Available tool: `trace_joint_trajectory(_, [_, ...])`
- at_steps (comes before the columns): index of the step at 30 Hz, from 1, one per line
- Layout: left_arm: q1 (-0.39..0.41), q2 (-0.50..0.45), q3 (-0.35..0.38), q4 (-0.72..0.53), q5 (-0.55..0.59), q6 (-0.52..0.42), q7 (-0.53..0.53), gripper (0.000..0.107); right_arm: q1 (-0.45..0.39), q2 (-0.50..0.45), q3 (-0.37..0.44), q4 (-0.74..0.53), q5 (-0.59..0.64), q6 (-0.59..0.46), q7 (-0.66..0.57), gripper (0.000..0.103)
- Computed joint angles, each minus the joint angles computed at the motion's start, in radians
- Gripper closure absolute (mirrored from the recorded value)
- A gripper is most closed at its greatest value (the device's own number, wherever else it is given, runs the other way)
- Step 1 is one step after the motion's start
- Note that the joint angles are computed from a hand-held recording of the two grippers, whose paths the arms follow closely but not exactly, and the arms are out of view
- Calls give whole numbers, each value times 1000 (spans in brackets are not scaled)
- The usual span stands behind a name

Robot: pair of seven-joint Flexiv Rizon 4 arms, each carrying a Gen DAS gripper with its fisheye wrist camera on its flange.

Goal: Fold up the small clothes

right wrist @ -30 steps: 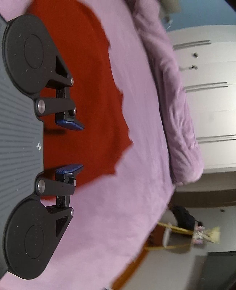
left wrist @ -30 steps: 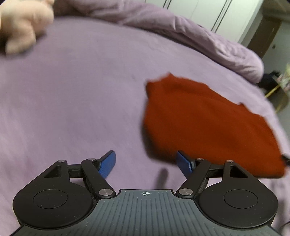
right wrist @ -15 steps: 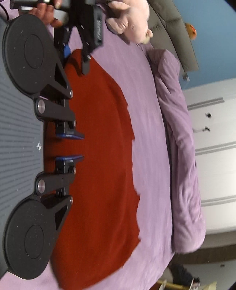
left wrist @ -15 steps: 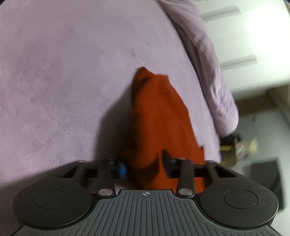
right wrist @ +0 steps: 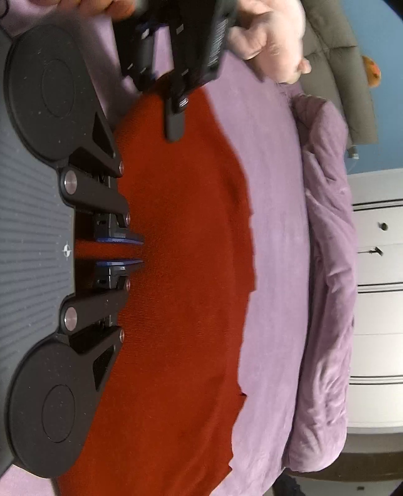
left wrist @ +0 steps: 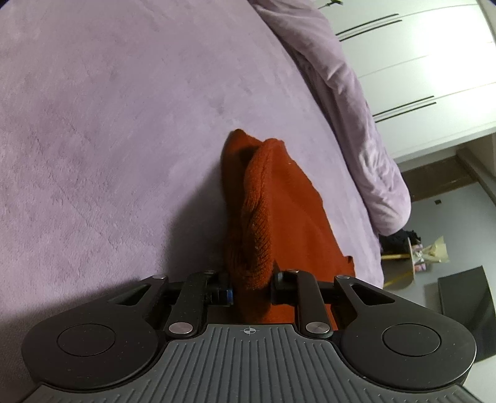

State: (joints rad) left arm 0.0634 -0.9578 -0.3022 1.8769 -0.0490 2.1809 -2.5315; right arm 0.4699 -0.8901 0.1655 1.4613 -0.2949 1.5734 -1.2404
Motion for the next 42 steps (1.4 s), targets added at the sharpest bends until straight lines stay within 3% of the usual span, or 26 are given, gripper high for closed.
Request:
trace_joint_trajectory(3, [9,-5,-10,1,-6,-13,-14,85,28,6,-52,31,18,76,45,93])
trace_joint_trajectory(5, [18,-9,-19,4,-3,-6,-28,85,-22,-9,30,1,11,-44,-37,93])
trace_joint_trajectory(6, [21,-10,-22,5,-2,-3,-35,85,-46,-10,53,7,-30,-37,-45,93])
trace_joint_trajectory(9, [-11,14,9,5,-28,-23,-24,85,-119,9,153,-2,25,-80,-80,93])
trace_joint_trajectory(17, [-339,121,309,-55,-307,-216,244,85,-157,136,76,206,110,146,-24,93])
trace_joint_trajectory(22, [-511,114,456,-120,-451,-255,383,86,-130,179,-36,283,129,178,58,93])
trace_joint_trajectory(25, [-592,96,525,-181,-512,-290,468,87,-135,193,-60,311,138,193,101,93])
trace_joint_trajectory(28, [-659,60,586,-278,-513,-327,581,87,-129,198,-92,325,143,207,135,93])
trace_joint_trajectory(32, [-702,-9,612,-422,-464,-409,691,87,-125,199,-117,335,152,234,173,93])
trace_joint_trajectory(34, [-691,-40,585,-482,-421,-455,723,87,-112,198,-140,337,155,245,184,93])
trace_joint_trajectory(38, [-659,-72,537,-565,-364,-655,741,75,-139,197,-121,338,134,233,191,92])
trace_joint_trajectory(42, [-613,-6,444,-454,-280,-571,759,67,-195,195,-64,328,96,200,187,92])
